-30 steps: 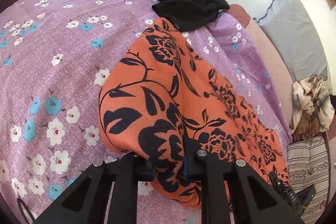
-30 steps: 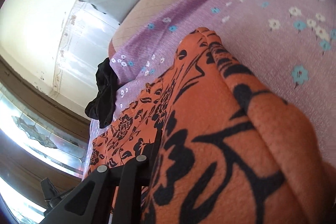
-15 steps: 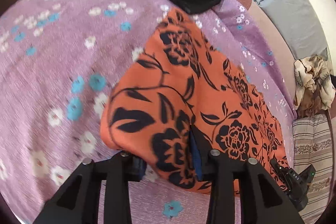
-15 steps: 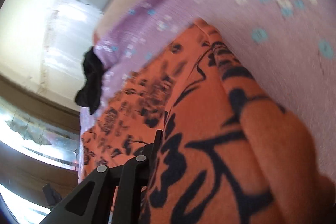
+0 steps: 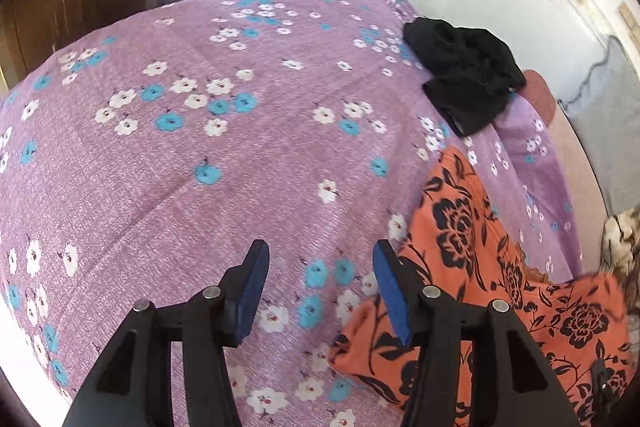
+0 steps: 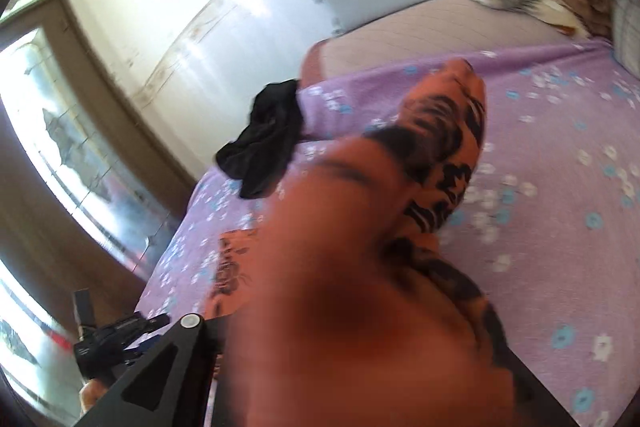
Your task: Fold small clothes
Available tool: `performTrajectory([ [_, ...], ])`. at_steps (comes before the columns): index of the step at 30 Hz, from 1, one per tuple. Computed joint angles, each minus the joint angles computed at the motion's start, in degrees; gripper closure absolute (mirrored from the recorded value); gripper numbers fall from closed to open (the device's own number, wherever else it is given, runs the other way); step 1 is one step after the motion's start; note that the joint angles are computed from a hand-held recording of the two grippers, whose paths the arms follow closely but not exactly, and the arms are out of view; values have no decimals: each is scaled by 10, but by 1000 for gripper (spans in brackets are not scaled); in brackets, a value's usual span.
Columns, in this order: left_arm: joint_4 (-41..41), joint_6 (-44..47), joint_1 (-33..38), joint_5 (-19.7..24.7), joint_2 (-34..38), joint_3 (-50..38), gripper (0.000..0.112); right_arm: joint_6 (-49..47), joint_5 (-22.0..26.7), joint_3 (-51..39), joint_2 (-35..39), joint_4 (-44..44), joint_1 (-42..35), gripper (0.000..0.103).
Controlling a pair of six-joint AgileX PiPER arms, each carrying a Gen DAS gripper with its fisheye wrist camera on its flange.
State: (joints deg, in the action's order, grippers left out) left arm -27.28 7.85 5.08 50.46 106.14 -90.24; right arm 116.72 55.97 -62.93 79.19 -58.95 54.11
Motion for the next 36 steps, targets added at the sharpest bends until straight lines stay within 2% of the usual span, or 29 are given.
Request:
performTrajectory([
  [2,6,-9,2,1,6,-6,57,-55,-16,-72,61,25,-14,80],
  [4,9,-15,7,-2,13,-14,57,-102,-53,-139,127,64,-33,80],
  [7,17,-27,13,1,21,-30,57,-215,-104,-245,236,188,-69,77],
  [8,13,-26,19,6,22,-33,57,-248,-108,-277,272,230,-77,68],
  [9,10,-28,22,12,26,-39,57,-278,-107,-312,311,264,-82,51],
  [10,6,-29,28,18,31,-46,57,-296,-111,-336,342,276,-81,41],
  [11,4,-30,33,23,36,-53,57,-303,-103,-356,362,265,-74,23],
  [12,1,-30,37,28,41,-60,57,-295,-91,-370,375,230,-58,12],
  [14,-5,-26,45,36,50,-72,57,-290,-102,-372,380,202,-46,1],
  [17,-15,-19,57,43,58,-85,57,-295,-144,-332,356,205,-48,0],
  [20,-26,-15,64,43,58,-89,57,-245,-262,-209,280,178,-60,0],
  [22,-33,-5,64,39,56,-87,57,-251,-321,-189,266,189,-62,1],
  [26,-107,75,64,64,53,-83,56,-242,-385,-113,199,188,-37,1],
  [28,-158,130,63,104,57,-87,52,-153,-381,-62,154,124,-22,1],
  [31,-224,199,55,156,53,-82,49,-13,-330,1,94,18,1,2],
  [32,-253,224,54,173,48,-75,43,17,-308,19,76,-3,7,5],
  [33,-271,241,52,179,41,-64,32,25,-293,33,62,-6,6,13],
  [34,-284,254,46,182,31,-52,27,14,-277,42,49,9,3,19],
  [35,-291,262,39,177,19,-38,23,-7,-262,46,42,34,-4,26],
  [36,-297,274,31,171,6,-22,23,-16,-244,51,34,50,-10,28],
])
